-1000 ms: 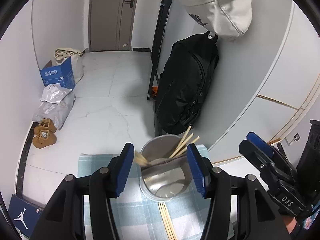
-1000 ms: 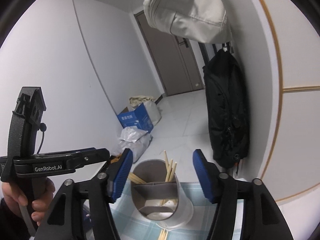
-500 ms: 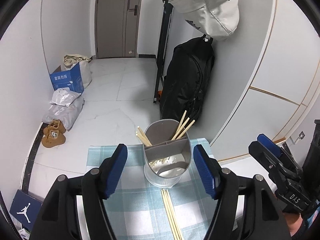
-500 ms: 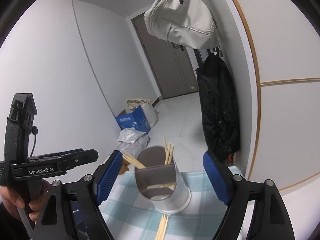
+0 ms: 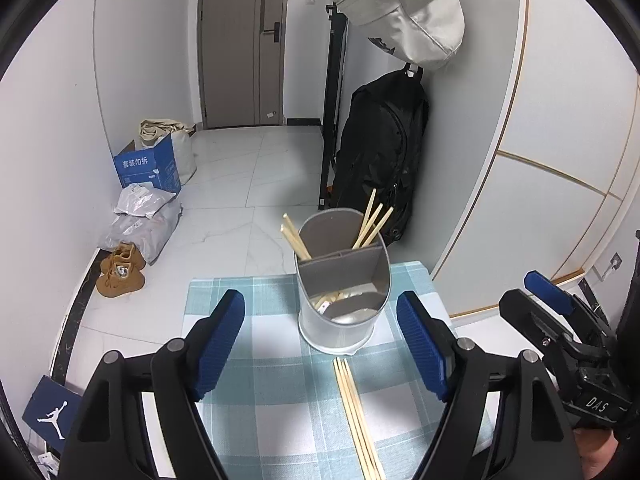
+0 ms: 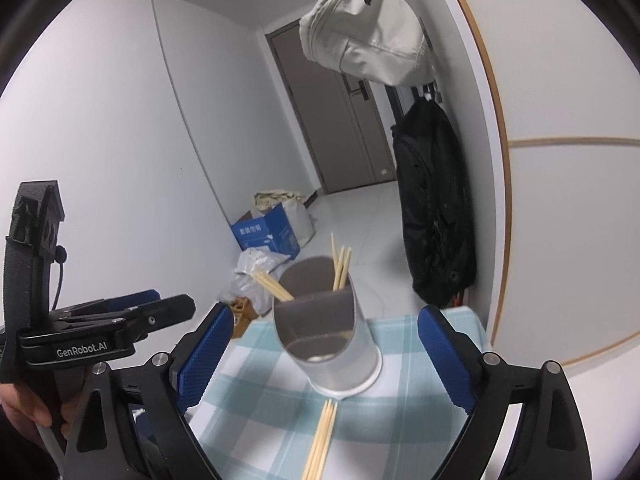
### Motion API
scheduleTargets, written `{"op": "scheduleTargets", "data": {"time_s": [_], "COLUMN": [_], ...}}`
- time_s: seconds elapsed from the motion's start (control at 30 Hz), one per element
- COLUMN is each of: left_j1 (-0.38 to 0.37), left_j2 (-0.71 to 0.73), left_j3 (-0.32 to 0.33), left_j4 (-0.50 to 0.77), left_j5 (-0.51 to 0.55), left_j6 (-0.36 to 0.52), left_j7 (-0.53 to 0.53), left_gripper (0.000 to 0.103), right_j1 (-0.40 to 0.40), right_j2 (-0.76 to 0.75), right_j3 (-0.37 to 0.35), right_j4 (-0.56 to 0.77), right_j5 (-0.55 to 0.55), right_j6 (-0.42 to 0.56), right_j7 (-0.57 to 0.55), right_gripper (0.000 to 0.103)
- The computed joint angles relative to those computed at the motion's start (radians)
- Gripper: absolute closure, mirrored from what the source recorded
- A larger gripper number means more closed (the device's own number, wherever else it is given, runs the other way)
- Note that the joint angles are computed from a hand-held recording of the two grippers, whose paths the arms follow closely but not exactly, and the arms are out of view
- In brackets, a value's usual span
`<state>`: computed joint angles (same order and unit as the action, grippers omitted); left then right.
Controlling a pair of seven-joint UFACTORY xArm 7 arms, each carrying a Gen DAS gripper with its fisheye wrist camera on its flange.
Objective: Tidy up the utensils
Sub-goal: 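Withdraw both open tools from the holder toward the remaining chopsticks, then lower both tools toward the remaining wooden chopsticks on the cloth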
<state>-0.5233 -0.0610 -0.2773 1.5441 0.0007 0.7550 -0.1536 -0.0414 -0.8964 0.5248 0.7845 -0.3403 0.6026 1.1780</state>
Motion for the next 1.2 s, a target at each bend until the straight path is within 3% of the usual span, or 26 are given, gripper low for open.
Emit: {"op": "scheduleTargets", "data": {"time_s": [0.3, 0.67, 0.73, 0.8, 1.03, 1.2], "left_j1": [0.011, 0.016, 0.019, 0.023, 0.035, 0.045], "left_j2": [-0.051, -0.018, -0.005, -0.002, 0.042, 0.051], "left_j3": [-0.004, 0.012, 0.015, 0.018, 0.031, 0.039], "left_j4": [-0.141, -0.216, -0.220, -0.228, -0.187, -0.191], "left_j5": [0.017, -0.048, -0.049, -0.046, -0.049, -0.040], "left_j6": [-0.087, -0.096, -0.088, -0.083, -0.021, -0.018], "left_j7": [-0.030, -0.059, -0.054, -0.062, -0.072, -0.076], "left_gripper": [0.028, 0.028, 0.028, 0.028, 0.028, 0.028], "right_j1": [0.039, 0.199, 0.228, 0.251, 0.305, 0.329], "right_j2": [-0.002, 0.140, 0.174, 0.207, 0.349, 0.443], "right_j3": [0.019, -0.067, -0.088, -0.107, -0.164, -0.195], "right_j4": [-0.059, -0.082, -0.083, -0.083, -0.053, -0.013], "right_j5": [0.013, 0.094, 0.112, 0.130, 0.161, 0.170], "right_j6": [-0.006, 0.020, 0.025, 0.035, 0.055, 0.076], "right_j7": [0.032, -0.043, -0.060, -0.071, -0.127, -0.158], "right_gripper": [0.008, 0.011, 0.024, 0.030, 0.066, 0.071]}}
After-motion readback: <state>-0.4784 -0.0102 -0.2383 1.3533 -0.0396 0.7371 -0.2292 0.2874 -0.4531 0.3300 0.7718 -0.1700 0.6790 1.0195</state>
